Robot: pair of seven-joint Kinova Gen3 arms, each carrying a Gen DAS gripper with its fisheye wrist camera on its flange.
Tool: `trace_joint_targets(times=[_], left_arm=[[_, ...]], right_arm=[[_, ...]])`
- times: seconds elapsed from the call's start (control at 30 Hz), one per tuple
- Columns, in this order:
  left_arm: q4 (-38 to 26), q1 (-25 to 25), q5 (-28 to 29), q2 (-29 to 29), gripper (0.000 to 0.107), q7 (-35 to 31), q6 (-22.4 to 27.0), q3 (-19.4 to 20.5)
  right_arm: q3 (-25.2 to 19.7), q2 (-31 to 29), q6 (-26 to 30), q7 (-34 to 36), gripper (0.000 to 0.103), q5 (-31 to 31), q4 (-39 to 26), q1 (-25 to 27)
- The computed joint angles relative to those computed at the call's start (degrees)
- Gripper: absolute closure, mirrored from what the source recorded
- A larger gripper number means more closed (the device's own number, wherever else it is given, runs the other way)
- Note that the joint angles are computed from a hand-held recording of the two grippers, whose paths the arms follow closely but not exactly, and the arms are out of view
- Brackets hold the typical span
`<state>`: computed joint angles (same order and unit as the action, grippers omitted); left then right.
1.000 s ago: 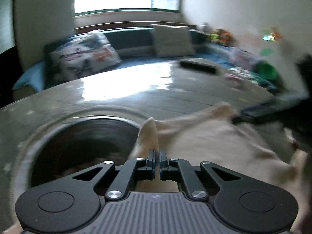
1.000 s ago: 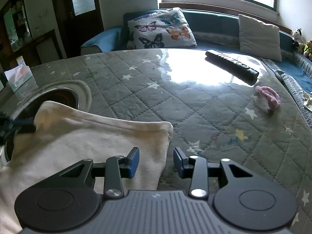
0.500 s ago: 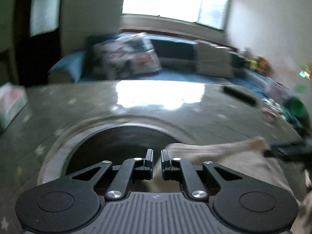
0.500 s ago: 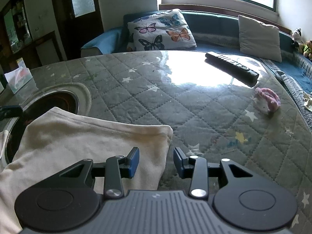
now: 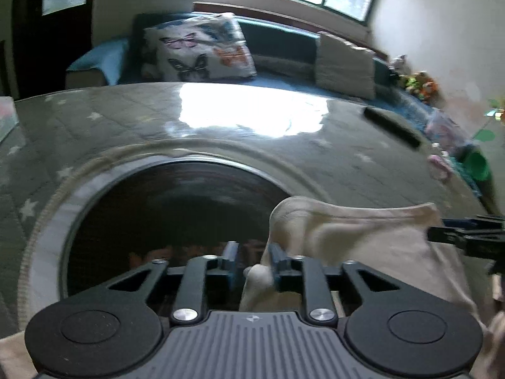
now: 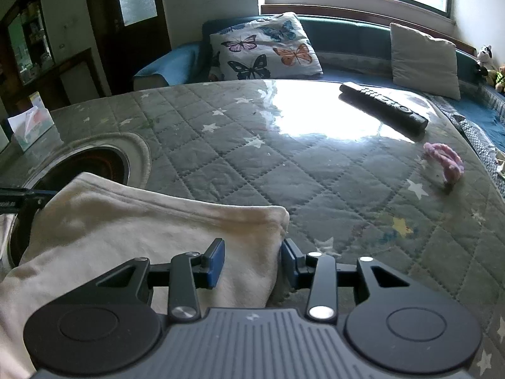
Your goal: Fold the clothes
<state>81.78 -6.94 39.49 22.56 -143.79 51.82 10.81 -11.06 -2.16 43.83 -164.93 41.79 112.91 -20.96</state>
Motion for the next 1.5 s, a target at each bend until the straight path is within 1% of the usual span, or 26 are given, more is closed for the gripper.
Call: trace_joint_targets(times=[0.13,0.2,0.23,0.43,0.47,0.5,0.53,0.57,0.6,0.67,0.73,0.77,0.8,0.83,0.87,0.93,1.0,1.07,1.13,1.23,1.27,1.3,1.37,1.43,1.47,1.5], left_arm=[[1.4,-1.5,2.6,-0.7,0.072,-4.5,2.0,1.1],[1.9,-1.9,3.7,-1.0,0.065,-6.2,3.0,1.1],[2.2,-2.1,4.3,-1.1,0.064,-7.3,3.5,1.0],[3.7,-2.0,5.7,-1.6,0.064,-11.7,5.1,0.2],[3.8,-2.1,6.0,-1.6,0.065,-12.2,5.6,0.1],[3.9,-2.2,6.2,-1.6,0.07,-12.8,6.2,0.0],[3.9,-2.3,6.4,-1.5,0.076,-13.4,6.8,0.0],[3.7,-2.5,6.7,-1.4,0.087,-14.1,7.4,-0.1],[3.7,-2.5,7.2,-1.3,0.09,-14.7,7.6,-0.1],[4.4,-2.5,8.2,-1.7,0.094,-15.9,6.6,-0.3],[5.1,-2.2,9.3,-2.2,0.096,-16.0,4.4,-0.7],[5.4,-2.0,9.8,-2.5,0.097,-15.9,3.1,-0.9],[5.6,-1.7,10.1,-2.7,0.098,-15.2,1.4,-1.1],[5.6,-1.3,10.3,-2.8,0.098,-14.5,-0.2,-1.3],[5.4,-1.1,10.3,-2.7,0.099,-13.4,-1.6,-1.6],[4.6,-0.6,9.7,-2.4,0.1,-10.9,-4.1,-1.8],[3.6,-0.3,8.8,-1.7,0.102,-8.9,-6.2,-1.7],[2.4,0.0,7.3,-0.9,0.102,-6.5,-7.7,-1.5],[1.7,0.1,6.0,-0.3,0.102,-5.9,-9.5,-0.9],[-0.2,1.1,2.4,1.4,0.101,-2.8,-11.2,-0.7],[-1.5,1.7,0.5,2.2,0.101,-0.7,-10.8,-1.0],[-2.8,2.3,-1.4,3.1,0.098,1.4,-10.4,-1.2],[-4.2,3.6,-5.2,4.0,0.097,5.0,-10.8,-1.8],[-3.8,3.2,-7.0,4.0,0.087,6.1,-11.8,-1.1],[-3.2,2.5,-7.2,3.7,0.07,6.0,-12.1,-0.5],[-2.3,2.0,-7.3,3.1,0.055,5.8,-12.8,0.0]], right_arm=[[0.1,0.1,-0.3,-0.1,0.063,0.1,0.1,0.1],[0.1,0.0,-0.3,-0.3,0.063,0.2,0.1,0.1],[0.1,0.0,-0.3,-0.3,0.063,0.2,0.1,0.1],[0.0,0.0,-0.4,-0.5,0.063,0.2,0.2,0.2],[0.0,0.0,-0.4,-0.5,0.063,0.3,0.2,0.2],[0.0,0.0,-0.4,-0.6,0.063,0.3,0.2,0.2],[0.0,0.0,-0.4,-0.6,0.063,0.3,0.2,0.2],[0.0,0.0,-0.3,-0.6,0.063,0.3,0.2,0.2],[0.0,-0.1,-0.4,-0.6,0.063,0.3,0.2,0.2],[0.0,-0.1,-0.6,-0.6,0.064,0.3,0.3,0.2],[0.0,0.0,-0.6,-0.6,0.065,0.4,0.3,0.2],[0.0,0.1,-0.6,-0.6,0.069,0.5,0.3,0.2],[0.1,0.1,-0.7,-0.5,0.078,0.5,0.2,0.2],[0.2,0.2,-1.0,-0.2,0.083,0.4,0.0,0.3],[0.2,0.3,-0.9,-0.4,0.09,0.6,-0.2,0.2],[0.4,0.5,-1.1,-0.3,0.097,0.9,-0.7,0.3],[0.8,0.9,-1.9,0.4,0.099,1.1,-1.4,0.5],[1.3,1.9,-2.8,1.6,0.099,1.3,-2.5,0.7],[1.9,3.0,-3.7,1.7,0.099,2.3,-3.4,0.8],[3.5,5.6,-5.3,2.8,0.099,2.5,-5.4,0.9],[4.0,6.5,-5.7,4.2,0.099,1.7,-6.3,1.0],[4.5,7.4,-5.6,5.7,0.096,0.7,-7.2,0.9],[5.4,9.2,-5.4,8.9,0.093,-1.4,-9.0,0.7],[6.1,9.6,-5.0,11.5,0.091,-2.8,-9.9,0.1],[6.3,9.4,-4.8,12.5,0.086,-3.2,-10.1,-0.2],[6.3,9.2,-4.5,13.2,0.071,-3.4,-10.2,-0.6]])
